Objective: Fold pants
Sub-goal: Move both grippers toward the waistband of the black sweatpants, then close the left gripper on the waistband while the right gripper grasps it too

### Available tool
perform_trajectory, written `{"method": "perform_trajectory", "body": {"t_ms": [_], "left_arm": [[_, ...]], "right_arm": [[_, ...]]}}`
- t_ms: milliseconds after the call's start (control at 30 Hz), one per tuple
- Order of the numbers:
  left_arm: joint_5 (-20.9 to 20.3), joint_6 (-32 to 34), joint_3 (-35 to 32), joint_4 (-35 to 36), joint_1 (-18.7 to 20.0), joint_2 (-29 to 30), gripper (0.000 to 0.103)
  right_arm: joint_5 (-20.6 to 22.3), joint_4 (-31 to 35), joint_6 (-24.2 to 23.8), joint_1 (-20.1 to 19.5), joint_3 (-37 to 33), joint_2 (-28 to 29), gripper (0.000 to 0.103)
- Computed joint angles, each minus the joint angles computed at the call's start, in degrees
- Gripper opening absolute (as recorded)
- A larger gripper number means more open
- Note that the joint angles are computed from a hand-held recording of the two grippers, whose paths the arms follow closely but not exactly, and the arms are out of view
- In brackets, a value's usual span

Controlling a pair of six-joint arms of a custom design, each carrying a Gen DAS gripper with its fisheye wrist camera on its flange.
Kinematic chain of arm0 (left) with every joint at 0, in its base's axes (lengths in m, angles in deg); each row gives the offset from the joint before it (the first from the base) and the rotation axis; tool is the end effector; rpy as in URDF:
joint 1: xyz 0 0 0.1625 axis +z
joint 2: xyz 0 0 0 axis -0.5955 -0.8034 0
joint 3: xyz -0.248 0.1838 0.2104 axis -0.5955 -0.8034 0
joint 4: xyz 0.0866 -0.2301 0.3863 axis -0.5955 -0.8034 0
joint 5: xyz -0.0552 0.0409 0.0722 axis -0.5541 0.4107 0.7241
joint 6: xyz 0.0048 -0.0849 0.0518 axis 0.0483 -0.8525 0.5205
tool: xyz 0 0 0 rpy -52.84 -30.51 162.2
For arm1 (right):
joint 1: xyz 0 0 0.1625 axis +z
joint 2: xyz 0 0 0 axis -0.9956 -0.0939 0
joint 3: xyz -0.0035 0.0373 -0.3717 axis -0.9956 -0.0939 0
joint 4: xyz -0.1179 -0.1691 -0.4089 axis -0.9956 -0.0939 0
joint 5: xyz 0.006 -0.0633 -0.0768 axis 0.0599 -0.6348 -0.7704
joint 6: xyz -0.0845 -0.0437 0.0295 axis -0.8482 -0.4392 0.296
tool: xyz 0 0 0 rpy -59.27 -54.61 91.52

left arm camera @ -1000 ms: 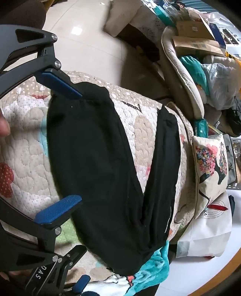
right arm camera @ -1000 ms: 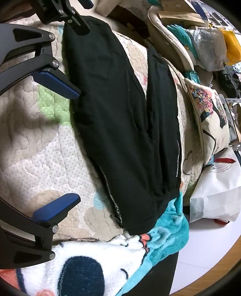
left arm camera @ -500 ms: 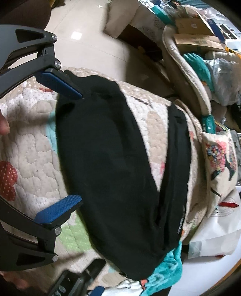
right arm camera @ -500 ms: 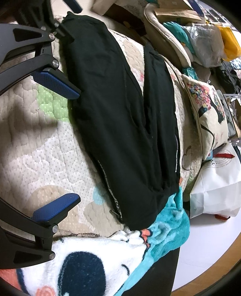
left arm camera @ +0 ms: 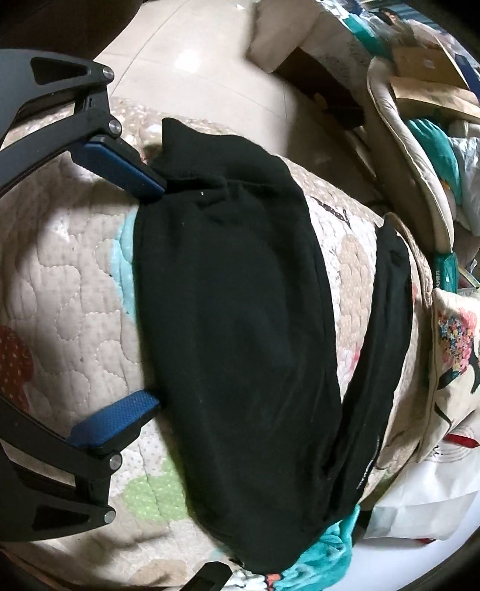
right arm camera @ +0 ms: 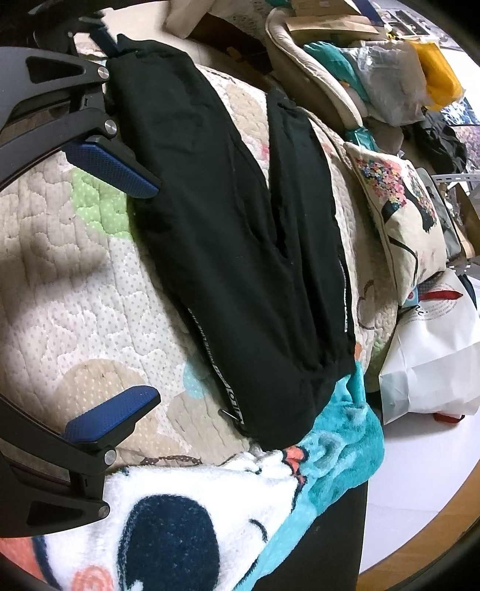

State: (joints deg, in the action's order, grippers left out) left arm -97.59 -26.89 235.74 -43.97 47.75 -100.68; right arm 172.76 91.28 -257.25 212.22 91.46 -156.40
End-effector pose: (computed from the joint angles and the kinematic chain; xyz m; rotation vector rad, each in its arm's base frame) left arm -0.1315 -0.2291 0.1762 0.0212 2.2442 -0.7906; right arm 0.2547 -0.2462 0.1098 0.3351 -2.2399 0.8964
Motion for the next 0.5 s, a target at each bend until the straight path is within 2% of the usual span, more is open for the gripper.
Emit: {"method": "perform_trajectory", "body": {"t_ms": [200, 333, 433, 500], "left_arm": [[-1.17, 2.29, -1.68, -1.74, 1.31, 2.11, 0.103], [-0.76, 1.69, -4.74, 0.95, -0.93, 1.61, 0.092], [2.07, 2.74, -8.79, 3.54, -2.61, -0.1, 0.092], [4.64, 5.97, -11.81, 3.85, -2.28, 0.34, 0.092]], "right_arm": [[0.99, -1.55, -2.51, 1.41, 0.03, -0.61, 0.103], [1.6, -3.49, -6.04, 3.31, 0.16, -2.75, 0.103], [-3.43, 0.76, -5.56, 3.88, -2.18, -6.34, 0.103], [-8.86, 5.69, -4.88, 3.34, -5.65, -8.4, 0.103]]}}
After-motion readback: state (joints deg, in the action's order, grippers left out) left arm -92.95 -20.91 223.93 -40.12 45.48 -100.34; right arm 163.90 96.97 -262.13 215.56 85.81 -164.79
